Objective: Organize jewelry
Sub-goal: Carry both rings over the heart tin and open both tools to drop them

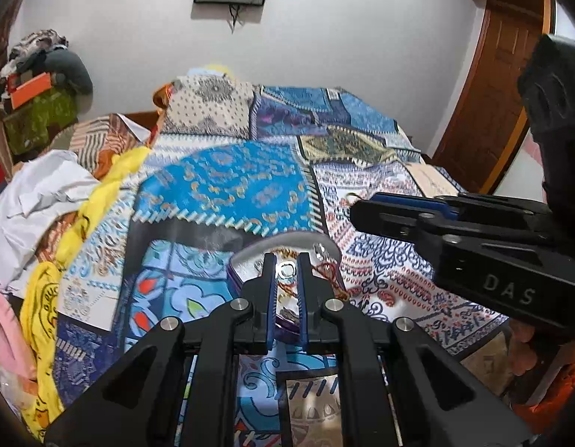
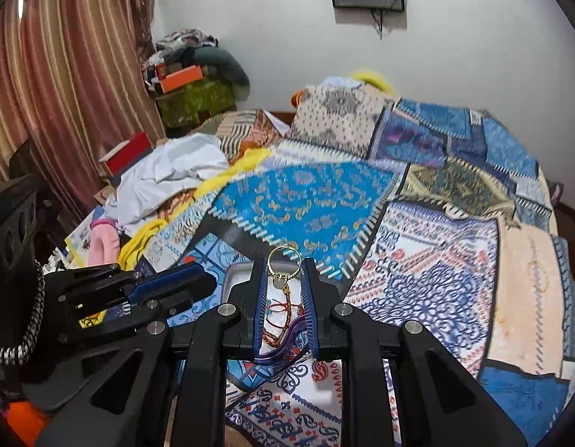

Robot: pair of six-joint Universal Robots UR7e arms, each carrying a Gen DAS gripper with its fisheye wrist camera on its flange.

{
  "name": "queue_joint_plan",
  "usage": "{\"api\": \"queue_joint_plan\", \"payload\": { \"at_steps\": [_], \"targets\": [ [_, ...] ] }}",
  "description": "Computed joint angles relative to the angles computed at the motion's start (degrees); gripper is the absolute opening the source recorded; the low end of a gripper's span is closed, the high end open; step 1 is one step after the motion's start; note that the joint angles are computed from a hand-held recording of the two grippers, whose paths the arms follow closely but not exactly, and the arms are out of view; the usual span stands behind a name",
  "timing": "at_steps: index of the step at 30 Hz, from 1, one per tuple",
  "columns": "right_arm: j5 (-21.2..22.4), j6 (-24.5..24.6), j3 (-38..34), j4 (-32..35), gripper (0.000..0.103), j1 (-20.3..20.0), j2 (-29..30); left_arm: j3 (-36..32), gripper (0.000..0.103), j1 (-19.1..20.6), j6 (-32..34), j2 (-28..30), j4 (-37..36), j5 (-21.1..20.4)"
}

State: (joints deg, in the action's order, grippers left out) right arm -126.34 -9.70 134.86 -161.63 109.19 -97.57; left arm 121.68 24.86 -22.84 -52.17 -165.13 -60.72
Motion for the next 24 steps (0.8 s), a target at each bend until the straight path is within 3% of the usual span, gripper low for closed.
{"api": "queue_joint_plan", "payload": {
  "at_steps": [7,15,24],
  "targets": [
    [2.84,1.10,-0.30,2.31,0.016,-2.71,0.91,-0.32,0.008,1.42,0.20,1.65,0.36,-2.46],
    [5.14,3.47,-1.37,6.63,0.021,-3.59,0.84,-0.54,0.009,1.11,-0.35,1.13,1.26,-2.00],
    [1.56,3.86,-2.00,5.57,0.022,0.77,-0.81,-0.22,0.009,-1.41,-1.95,-2.58,3.04,1.55]
  ]
}}
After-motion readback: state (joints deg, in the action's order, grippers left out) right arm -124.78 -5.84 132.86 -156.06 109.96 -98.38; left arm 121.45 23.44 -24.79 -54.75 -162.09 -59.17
